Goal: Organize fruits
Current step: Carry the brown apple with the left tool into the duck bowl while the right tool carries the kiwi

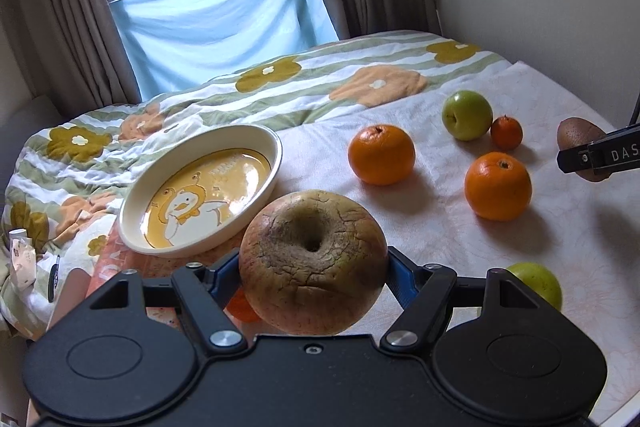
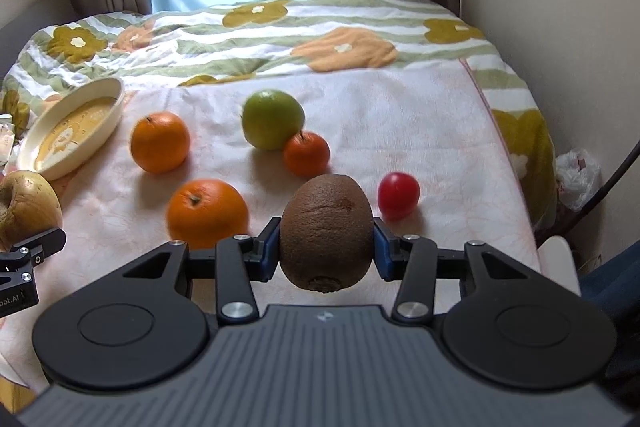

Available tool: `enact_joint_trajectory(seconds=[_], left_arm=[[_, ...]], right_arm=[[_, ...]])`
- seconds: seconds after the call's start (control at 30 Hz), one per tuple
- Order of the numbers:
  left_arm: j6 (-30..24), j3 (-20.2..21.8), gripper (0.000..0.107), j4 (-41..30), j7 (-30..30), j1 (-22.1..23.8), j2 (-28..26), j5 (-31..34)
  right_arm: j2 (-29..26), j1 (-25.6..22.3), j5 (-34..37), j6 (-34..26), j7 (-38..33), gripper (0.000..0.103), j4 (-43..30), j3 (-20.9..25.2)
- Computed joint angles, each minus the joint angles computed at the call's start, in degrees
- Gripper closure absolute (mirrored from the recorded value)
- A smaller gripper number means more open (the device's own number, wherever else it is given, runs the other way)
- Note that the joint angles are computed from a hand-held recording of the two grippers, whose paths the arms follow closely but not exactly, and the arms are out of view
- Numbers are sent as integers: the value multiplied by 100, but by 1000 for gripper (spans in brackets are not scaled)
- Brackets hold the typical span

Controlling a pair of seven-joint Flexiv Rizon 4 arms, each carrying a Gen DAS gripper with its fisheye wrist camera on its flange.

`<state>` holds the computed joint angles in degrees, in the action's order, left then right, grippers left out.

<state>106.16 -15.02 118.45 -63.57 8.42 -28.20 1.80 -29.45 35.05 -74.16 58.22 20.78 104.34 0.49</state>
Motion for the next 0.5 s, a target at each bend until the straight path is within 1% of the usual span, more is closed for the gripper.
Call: enact_joint_trajectory(seconds=[0.2, 0.27, 0.33, 0.43, 0.5], left_arm=[[63, -103, 30, 180, -214, 199, 369, -9], [100, -209, 30, 243, -294, 382, 497, 46], [78, -389, 30, 281, -373, 641, 615, 129], [-95, -859, 30, 283, -422, 1203, 727, 244], [-157, -1014, 30, 244, -360, 1418, 738, 246]], right_arm=[[185, 71, 96, -163, -275, 42, -114, 86], [220, 96, 105, -185, -371, 42, -191, 110], [229, 132, 158, -241, -515, 42, -286, 135], [179, 212, 299, -318, -795, 42, -520, 160], [106, 290, 432, -385, -990, 42, -711, 164]])
